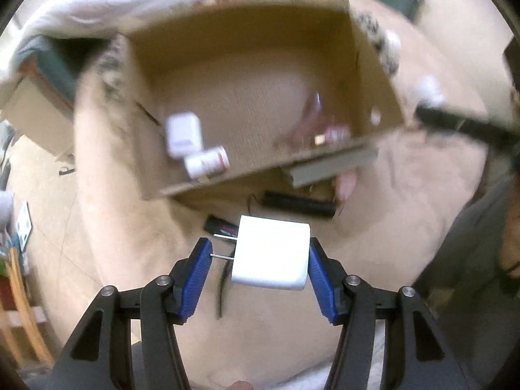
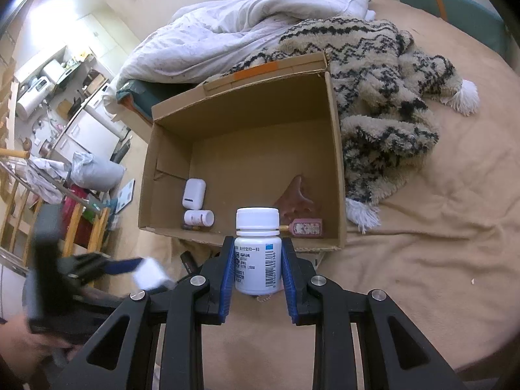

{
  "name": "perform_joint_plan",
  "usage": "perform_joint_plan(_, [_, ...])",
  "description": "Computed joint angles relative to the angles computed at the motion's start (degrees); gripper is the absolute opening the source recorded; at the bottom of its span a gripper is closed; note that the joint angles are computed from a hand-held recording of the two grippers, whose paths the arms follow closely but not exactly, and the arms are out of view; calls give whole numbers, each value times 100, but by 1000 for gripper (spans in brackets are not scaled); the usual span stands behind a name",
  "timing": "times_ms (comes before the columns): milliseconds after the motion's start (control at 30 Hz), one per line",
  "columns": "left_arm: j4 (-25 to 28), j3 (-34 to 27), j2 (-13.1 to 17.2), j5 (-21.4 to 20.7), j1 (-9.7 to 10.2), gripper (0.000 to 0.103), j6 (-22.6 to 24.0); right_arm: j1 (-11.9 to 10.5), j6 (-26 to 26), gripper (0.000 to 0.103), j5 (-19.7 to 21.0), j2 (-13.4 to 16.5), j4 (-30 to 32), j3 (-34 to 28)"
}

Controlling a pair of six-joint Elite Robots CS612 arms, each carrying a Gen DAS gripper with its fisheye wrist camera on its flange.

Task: Organize rigid objects
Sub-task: 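Carry charger and bottle into the box and open both tools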

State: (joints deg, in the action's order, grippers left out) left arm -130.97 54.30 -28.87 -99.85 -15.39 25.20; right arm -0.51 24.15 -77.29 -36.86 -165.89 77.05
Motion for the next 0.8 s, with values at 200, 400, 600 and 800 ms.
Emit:
perform_joint_plan(200, [-1102,451,-302,24,47,55,-736,28,-73,28,-113,-20,-12,22])
perform_joint_plan(400, [-1478,369,-265,245,75,55,-1421,58,-176,28,-219,-14,28,2])
perform_joint_plan(600, [-1617,137,-124,371,73,55,-1722,69,-314,28,-389,3,-19,-63])
perform_joint_plan(800, [-1508,-215,62,458,19,55,-1754,18,-299,28,-454,52,-193,-170])
